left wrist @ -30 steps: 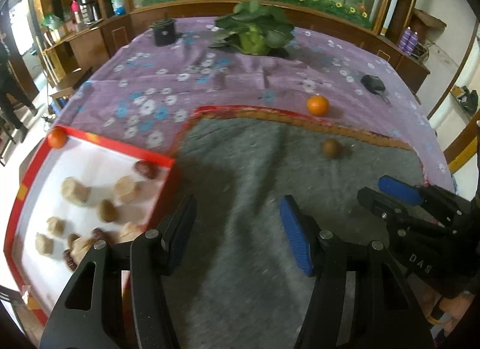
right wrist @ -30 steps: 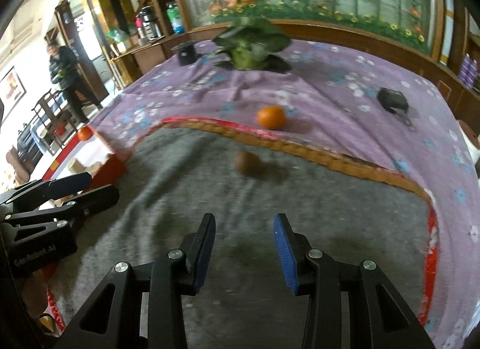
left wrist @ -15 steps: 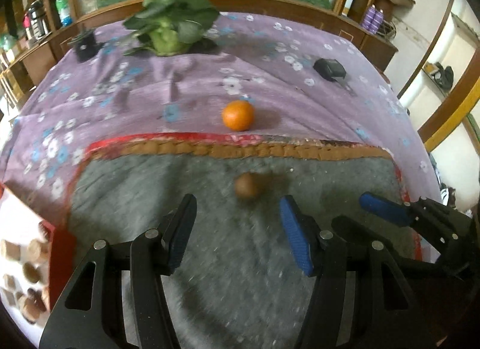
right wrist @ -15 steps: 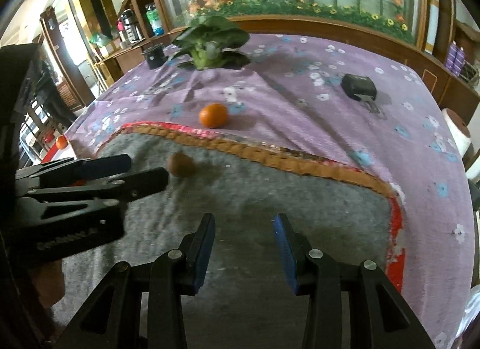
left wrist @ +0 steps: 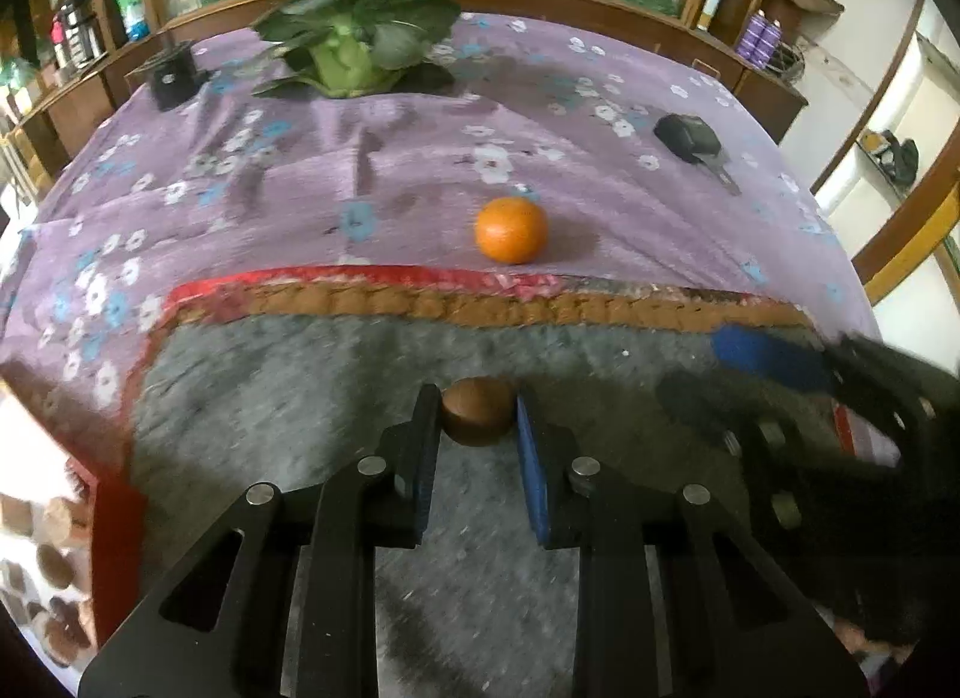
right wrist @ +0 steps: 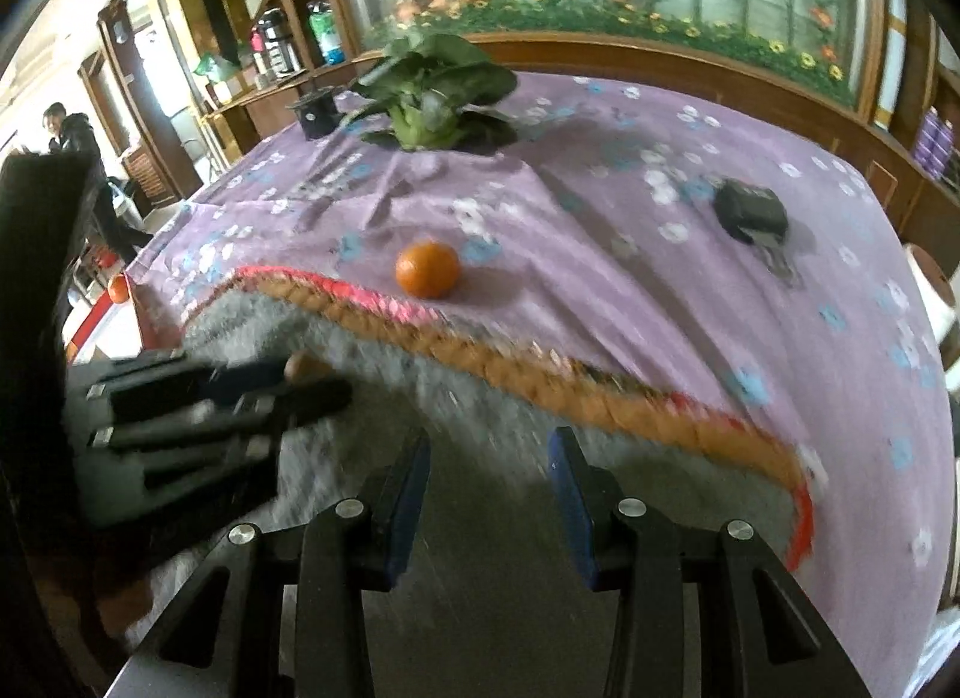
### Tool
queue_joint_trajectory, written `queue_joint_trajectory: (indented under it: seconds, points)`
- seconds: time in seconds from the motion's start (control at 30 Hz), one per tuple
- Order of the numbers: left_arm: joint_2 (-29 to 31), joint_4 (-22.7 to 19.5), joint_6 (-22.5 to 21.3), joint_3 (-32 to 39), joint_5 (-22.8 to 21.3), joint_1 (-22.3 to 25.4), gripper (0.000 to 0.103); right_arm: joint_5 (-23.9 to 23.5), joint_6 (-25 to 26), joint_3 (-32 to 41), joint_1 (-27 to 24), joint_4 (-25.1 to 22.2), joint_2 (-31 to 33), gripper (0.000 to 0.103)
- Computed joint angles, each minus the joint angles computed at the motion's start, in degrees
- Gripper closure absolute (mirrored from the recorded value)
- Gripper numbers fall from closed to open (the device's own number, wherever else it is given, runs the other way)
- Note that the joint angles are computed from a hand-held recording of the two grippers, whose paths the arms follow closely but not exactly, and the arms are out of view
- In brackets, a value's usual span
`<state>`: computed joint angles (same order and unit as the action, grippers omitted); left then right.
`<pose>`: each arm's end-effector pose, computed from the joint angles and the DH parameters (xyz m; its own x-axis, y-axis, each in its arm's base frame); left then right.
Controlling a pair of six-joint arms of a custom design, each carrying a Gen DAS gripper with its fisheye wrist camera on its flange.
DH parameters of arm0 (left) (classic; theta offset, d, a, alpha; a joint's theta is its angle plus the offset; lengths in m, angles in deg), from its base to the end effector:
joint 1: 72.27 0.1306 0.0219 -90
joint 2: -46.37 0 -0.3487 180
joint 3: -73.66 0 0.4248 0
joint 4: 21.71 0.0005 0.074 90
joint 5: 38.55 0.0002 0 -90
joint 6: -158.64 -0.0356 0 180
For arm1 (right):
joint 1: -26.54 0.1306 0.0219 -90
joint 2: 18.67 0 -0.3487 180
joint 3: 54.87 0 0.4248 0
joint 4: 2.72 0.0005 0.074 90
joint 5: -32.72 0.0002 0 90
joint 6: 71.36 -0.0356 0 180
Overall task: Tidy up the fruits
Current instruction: 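Grasp the brown round fruit with the left tool while the right tool grasps the orange, then carry the brown fruit and orange into the white tray and open both tools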
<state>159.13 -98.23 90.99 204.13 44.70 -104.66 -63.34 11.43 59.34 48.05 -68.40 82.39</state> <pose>0.5238 -0.3279 0.4877 -0.8508 0.0925 -0.5172 0.1698 0.9800 -0.1039 0.5280 0.2116 0.4825 -0.7858 -0.1756 -0.5930 -0.3283 0.9310 0.1595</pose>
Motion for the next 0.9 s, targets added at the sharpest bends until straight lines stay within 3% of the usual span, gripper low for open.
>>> queue_joint_trajectory:
  seconds: [0.13, 0.33, 0.47, 0.5, 0.63, 0.9]
  points:
    - [-3.10, 0.52, 1.32, -3.16, -2.63, 0.13, 0.079, -1.60, -0.36, 6.45, 0.38, 0.18, 5.60, 0.063]
    - [-5.74, 0.65, 1.05, -5.89, -5.20, 0.26, 0.079, -0.17, 0.93, 18.62, 1.18, -3.64, 16.01, 0.061]
    - [-5.88, 0.19, 1.39, -6.50, -4.71, 0.68, 0.079, -2.11, 0.43, 21.17, 0.99, -2.92, 18.32, 0.061]
    - [-5.89, 0.02, 1.44, -6.57, -4.51, 0.75, 0.079, -2.46, 0.59, 21.62, 1.05, -3.33, 18.55, 0.068]
    - [-6.23, 0.01, 2.00, -7.21, -4.00, 1.05, 0.079, -1.08, 2.36, 20.99, 1.80, -4.43, 17.59, 0.071]
    - [-8.43, 0.59, 1.62, -8.97, -4.64, 0.59, 0.079, -1.22, -1.75, 8.03, 1.28, 1.52, 5.16, 0.071]
